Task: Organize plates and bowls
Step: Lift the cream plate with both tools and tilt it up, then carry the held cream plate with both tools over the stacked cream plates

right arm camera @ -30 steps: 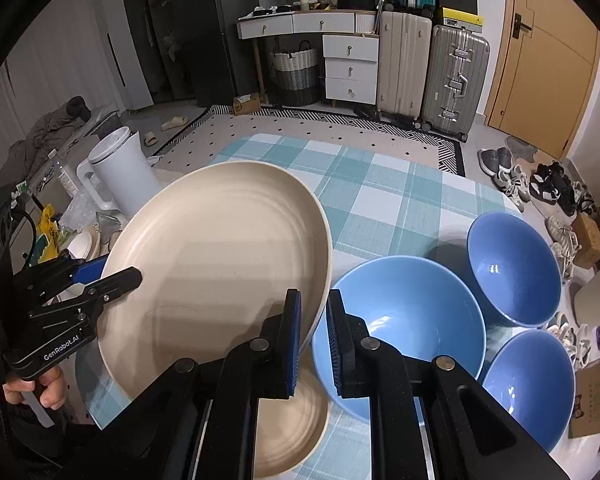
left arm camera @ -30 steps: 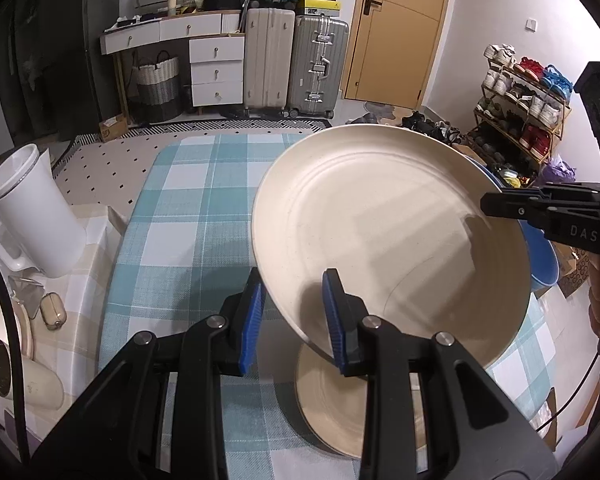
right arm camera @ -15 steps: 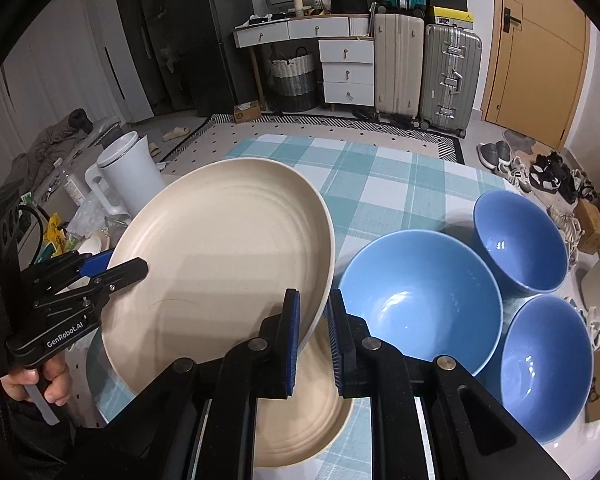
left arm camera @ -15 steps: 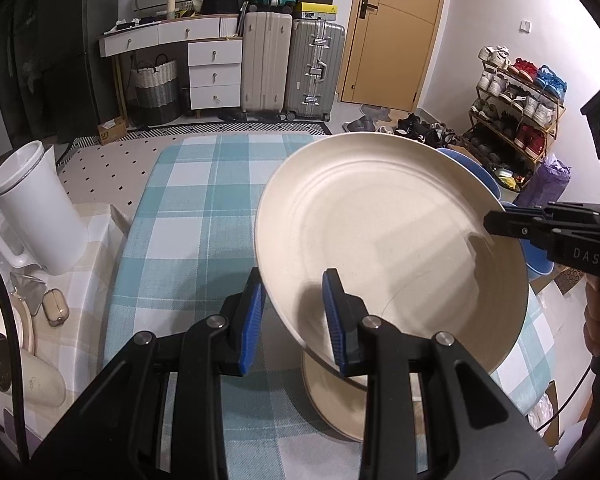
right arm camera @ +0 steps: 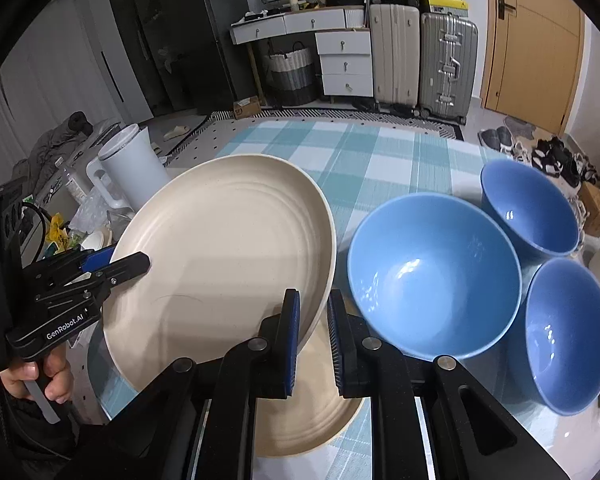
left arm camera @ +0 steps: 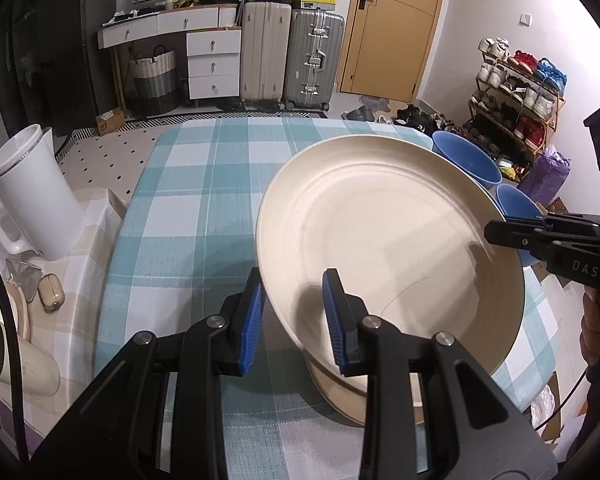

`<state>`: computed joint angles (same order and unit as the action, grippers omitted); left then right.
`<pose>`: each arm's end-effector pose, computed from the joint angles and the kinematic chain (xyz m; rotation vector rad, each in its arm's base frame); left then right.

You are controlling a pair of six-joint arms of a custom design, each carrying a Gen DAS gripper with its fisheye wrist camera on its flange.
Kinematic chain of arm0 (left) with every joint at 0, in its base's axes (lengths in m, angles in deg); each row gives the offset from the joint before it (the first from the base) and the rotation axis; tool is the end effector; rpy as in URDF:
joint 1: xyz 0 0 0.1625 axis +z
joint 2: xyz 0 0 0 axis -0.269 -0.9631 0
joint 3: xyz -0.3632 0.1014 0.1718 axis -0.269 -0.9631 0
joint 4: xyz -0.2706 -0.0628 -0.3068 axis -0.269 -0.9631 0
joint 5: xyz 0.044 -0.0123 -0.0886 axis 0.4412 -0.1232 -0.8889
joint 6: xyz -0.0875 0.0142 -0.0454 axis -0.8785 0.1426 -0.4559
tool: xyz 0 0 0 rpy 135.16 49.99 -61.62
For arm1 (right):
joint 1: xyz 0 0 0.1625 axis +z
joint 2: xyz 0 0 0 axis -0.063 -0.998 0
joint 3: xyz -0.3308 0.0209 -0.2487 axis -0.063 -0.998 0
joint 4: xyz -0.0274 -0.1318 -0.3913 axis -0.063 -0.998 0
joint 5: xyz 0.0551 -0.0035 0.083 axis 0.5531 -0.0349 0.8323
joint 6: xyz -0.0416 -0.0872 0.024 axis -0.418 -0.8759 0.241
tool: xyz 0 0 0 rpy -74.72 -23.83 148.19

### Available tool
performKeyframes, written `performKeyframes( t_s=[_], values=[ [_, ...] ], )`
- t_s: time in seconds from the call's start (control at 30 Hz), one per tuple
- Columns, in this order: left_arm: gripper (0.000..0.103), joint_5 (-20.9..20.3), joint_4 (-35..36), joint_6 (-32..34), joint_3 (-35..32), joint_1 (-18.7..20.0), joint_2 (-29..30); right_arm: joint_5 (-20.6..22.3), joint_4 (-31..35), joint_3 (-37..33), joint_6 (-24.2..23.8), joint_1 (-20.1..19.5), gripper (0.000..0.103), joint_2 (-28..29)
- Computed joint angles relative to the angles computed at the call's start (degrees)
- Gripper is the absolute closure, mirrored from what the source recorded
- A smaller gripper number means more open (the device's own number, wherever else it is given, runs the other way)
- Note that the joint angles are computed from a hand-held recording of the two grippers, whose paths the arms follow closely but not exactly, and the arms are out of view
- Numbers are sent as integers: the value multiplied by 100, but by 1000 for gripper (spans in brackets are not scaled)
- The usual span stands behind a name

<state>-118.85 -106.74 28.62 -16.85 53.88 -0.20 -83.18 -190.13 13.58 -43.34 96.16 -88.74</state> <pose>-0.4985 -0.6677 0.0690 0.2975 2.3192 -0.9315 0.1351 -0.7666 0.3724 0.7842 -2.5171 0.5193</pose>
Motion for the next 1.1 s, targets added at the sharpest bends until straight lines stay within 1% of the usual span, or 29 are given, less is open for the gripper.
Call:
performKeyframes(
  t_s=[0.43, 0.6, 1.1],
  values=[
    [77, -67, 12, -106, 166, 96, 48, 36, -294, 437, 26, -125, 89, -131],
    [77, -113, -32, -111, 263, 131, 52, -102, -514, 639, -50, -147, 88, -152],
    [77, -206, -194, -92, 511, 197, 65, -259, -823, 1081, -44, -228, 88, -262]
  ],
)
